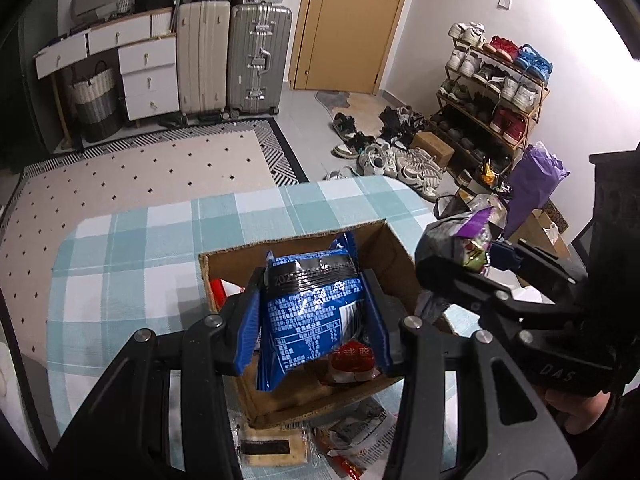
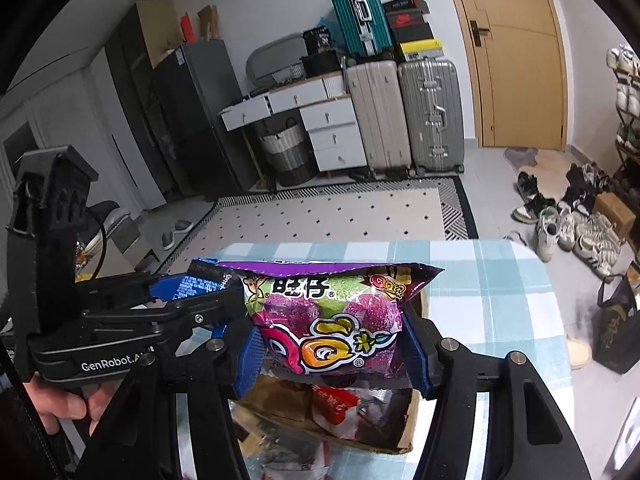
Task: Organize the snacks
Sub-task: 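Carry the blue Oreo pack and purple candy bag over the SF box, then open both grippers to drop the packs into the box, then move both tools back over the remaining snacks on the table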
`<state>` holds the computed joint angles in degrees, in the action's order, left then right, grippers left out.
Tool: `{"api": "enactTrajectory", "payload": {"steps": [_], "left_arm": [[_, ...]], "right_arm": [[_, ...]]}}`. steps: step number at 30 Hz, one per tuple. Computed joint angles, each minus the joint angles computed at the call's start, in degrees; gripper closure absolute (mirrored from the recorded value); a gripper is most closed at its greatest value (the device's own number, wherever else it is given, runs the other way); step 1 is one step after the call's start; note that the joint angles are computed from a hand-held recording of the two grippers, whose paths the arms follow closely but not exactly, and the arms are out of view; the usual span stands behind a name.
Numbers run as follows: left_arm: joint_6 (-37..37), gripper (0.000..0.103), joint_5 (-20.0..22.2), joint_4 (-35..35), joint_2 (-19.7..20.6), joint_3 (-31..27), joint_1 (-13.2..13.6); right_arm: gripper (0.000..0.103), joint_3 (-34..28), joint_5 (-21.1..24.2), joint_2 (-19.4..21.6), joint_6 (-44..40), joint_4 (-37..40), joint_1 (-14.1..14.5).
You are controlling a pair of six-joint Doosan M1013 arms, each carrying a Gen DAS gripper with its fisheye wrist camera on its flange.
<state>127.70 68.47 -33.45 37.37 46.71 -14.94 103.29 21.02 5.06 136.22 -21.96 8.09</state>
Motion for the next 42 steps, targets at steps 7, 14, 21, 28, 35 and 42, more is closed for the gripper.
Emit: {"api": "enactTrajectory", "payload": {"steps": [7, 14, 21, 28, 35, 42], "left_arm": [[-1.31, 0.060, 1.32, 1.15, 2.95, -1.90, -0.41], [-3.55, 0.035, 1.95, 3.66, 4.58, -3.17, -0.69], [-2.75, 0.025, -1.74, 3.77, 2.21, 0.10, -0.05], [-0.34, 0.025, -3.20, 2.69, -1.76, 4.76, 0.75], [2.08, 0.025, -5.34, 1.05, -6.46, 10.48, 2.07], [4.12, 0.023, -7.30, -0.33, -11.02, 16.06, 3.66]], "right_arm": [[0.043, -0.29, -0.38, 2.67, -9.87, 9.88, -1.29], [0.020, 0.92, -1.48, 3.49, -7.33, 7.42, -1.48], [0.016, 3.10, -2.62, 1.04, 4.23, -3.63, -1.22], [0.016, 4.30, -1.01, -1.94, 7.75, -8.66, 1.09], [0.015, 5.69, 1.43, -5.08, 15.76, -18.46, 5.42], [0.014, 7.09, 3.55, -8.55, 22.53, -24.48, 9.21]]}}
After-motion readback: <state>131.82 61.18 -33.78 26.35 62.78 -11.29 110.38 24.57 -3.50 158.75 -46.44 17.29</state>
